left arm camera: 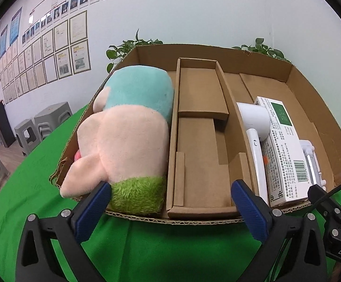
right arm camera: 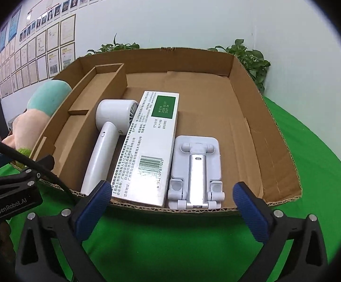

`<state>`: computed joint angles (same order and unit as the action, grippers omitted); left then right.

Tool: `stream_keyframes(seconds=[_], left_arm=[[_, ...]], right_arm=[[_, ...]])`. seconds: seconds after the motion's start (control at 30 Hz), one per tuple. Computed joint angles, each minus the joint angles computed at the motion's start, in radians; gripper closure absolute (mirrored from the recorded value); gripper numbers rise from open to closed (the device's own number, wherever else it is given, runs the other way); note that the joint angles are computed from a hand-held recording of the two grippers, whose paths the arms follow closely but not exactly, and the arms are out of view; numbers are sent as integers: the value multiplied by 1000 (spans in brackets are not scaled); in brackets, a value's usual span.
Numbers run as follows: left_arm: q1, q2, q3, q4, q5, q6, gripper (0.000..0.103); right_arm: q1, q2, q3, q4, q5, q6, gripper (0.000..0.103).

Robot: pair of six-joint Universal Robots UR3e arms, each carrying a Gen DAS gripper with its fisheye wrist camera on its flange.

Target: Organize objects

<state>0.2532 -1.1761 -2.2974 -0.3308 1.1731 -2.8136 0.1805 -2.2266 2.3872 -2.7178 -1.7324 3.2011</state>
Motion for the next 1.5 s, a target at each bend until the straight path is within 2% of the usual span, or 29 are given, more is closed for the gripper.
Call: stream_keyframes(seconds=[1.5], left_arm=[[-11,-18,7,9,5,-7,0]], right_arm=[[-2,-5,13,-9,5,0,0]])
